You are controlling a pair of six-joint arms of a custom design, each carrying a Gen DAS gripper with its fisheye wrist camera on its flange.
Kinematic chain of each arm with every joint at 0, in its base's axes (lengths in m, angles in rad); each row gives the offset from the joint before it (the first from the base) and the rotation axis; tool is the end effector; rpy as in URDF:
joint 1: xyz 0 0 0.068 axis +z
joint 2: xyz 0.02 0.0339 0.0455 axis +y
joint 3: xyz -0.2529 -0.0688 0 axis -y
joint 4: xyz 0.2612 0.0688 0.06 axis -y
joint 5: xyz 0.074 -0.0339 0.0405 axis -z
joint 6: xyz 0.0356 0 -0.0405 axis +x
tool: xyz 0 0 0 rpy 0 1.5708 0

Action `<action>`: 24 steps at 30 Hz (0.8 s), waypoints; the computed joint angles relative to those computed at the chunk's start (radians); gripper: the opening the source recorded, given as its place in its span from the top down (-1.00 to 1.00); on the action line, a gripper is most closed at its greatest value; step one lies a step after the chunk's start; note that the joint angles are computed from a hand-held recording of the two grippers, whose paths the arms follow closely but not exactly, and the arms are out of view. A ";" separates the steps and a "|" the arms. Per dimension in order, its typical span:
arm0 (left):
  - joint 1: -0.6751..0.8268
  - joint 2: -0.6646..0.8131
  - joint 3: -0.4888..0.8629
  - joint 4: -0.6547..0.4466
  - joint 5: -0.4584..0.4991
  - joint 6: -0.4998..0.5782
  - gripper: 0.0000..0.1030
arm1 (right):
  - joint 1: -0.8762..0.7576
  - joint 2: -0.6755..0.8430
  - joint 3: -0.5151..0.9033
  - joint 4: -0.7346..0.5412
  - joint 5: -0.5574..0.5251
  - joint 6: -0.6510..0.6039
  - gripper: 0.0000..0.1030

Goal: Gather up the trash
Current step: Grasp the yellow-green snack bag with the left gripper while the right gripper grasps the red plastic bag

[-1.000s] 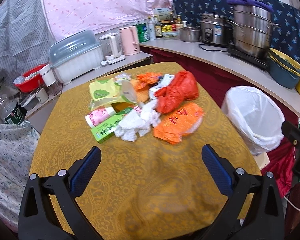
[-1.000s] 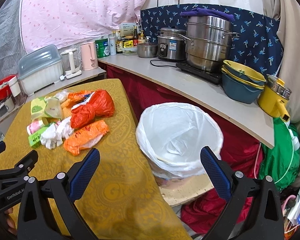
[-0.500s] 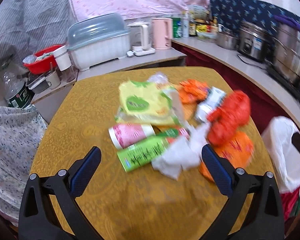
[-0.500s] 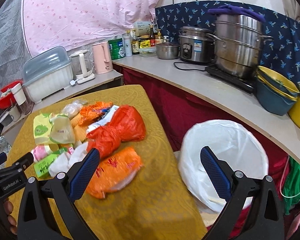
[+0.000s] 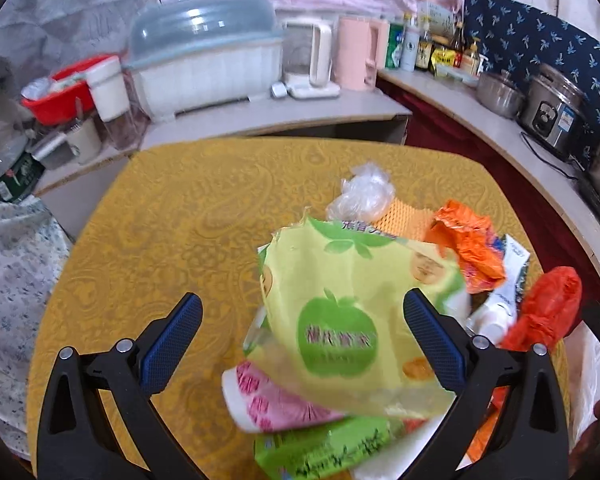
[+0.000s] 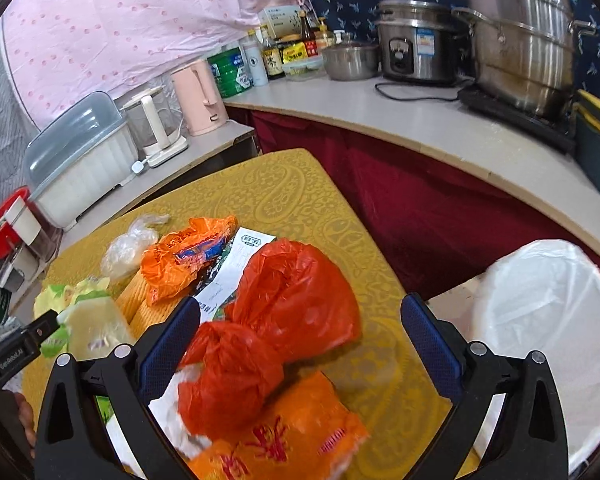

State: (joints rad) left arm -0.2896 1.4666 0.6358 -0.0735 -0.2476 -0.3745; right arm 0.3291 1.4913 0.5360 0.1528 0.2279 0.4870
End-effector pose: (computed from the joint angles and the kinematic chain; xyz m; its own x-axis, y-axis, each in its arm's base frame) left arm 0.2720 -0.0719 0.1273 -0.7492 -0.1468 -0.6458 -0.1530 0.9871 -0.0469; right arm 0.2631 0.0813 0.1088 -0.6792 0.2498 -0.6901 0.1715 0.9683 0.1816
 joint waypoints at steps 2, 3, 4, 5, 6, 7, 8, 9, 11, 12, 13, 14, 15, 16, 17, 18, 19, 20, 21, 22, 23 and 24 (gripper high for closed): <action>0.027 0.044 0.012 0.029 0.051 0.011 -0.86 | -0.007 0.074 0.028 0.027 -0.024 0.016 -0.82; 0.036 0.056 0.012 0.044 0.071 0.015 -0.86 | -0.012 0.100 0.041 0.033 -0.032 0.018 -0.74; 0.041 0.060 0.009 0.055 0.080 0.017 -0.85 | -0.014 0.139 0.056 0.045 -0.043 0.023 -0.62; 0.047 0.065 0.005 0.072 0.093 0.019 -0.81 | -0.014 0.158 0.064 0.050 -0.051 0.029 -0.55; 0.052 0.067 0.001 0.084 0.107 0.021 -0.66 | -0.018 0.178 0.068 0.062 -0.067 0.034 -0.35; 0.055 0.066 -0.004 0.092 0.125 0.027 -0.51 | -0.022 0.193 0.074 0.071 -0.081 0.037 -0.21; 0.057 0.067 -0.006 0.097 0.136 0.033 -0.42 | -0.023 0.198 0.073 0.079 -0.089 0.042 -0.19; 0.060 0.072 -0.003 0.100 0.140 0.036 -0.26 | -0.021 0.201 0.067 0.092 -0.089 0.045 -0.12; 0.056 0.057 -0.013 0.105 0.139 0.035 -0.03 | -0.015 0.188 0.053 0.109 -0.093 0.044 -0.01; 0.052 0.048 -0.017 0.105 0.137 0.033 0.15 | -0.007 0.172 0.042 0.114 -0.090 0.043 0.09; 0.047 0.040 -0.019 0.099 0.133 0.031 0.30 | -0.001 0.157 0.033 0.115 -0.084 0.041 0.26; 0.044 0.029 -0.021 0.095 0.135 0.030 0.42 | 0.007 0.137 0.022 0.115 -0.071 0.038 0.36; 0.041 0.019 -0.025 0.092 0.139 0.031 0.71 | 0.011 0.115 0.012 0.112 -0.067 0.033 0.40; 0.037 0.010 -0.026 0.084 0.139 0.030 0.80 | 0.012 0.091 -0.001 0.115 -0.068 0.031 0.49; 0.031 -0.005 -0.030 0.075 0.139 0.025 0.81 | 0.009 0.067 -0.013 0.114 -0.074 0.029 0.54; 0.025 -0.024 -0.038 0.071 0.137 0.021 0.88 | 0.006 0.046 -0.019 0.106 -0.077 0.026 0.58; 0.015 -0.046 -0.046 0.066 0.125 0.015 0.88 | 0.006 0.014 -0.032 0.096 -0.074 0.022 0.59; 0.006 -0.073 -0.056 0.059 0.116 0.014 0.90 | 0.008 -0.018 -0.043 0.084 -0.070 0.020 0.61; -0.004 -0.098 -0.062 0.046 0.109 0.011 0.90 | 0.009 -0.058 -0.056 0.067 -0.066 0.019 0.61; -0.016 -0.137 -0.069 0.023 0.107 0.007 0.91 | 0.009 -0.088 -0.064 0.056 -0.063 0.015 0.62; -0.026 -0.166 -0.072 0.006 0.102 0.005 0.91 | 0.011 -0.136 -0.078 0.035 -0.057 0.014 0.62; -0.038 -0.197 -0.076 -0.013 0.092 0.001 0.91 | 0.013 -0.198 -0.095 0.005 -0.049 0.014 0.62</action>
State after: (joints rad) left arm -0.3280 1.2693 0.5602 -0.0870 -0.1559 -0.3732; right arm 0.3418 1.2932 0.4413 0.1579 0.1787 0.5011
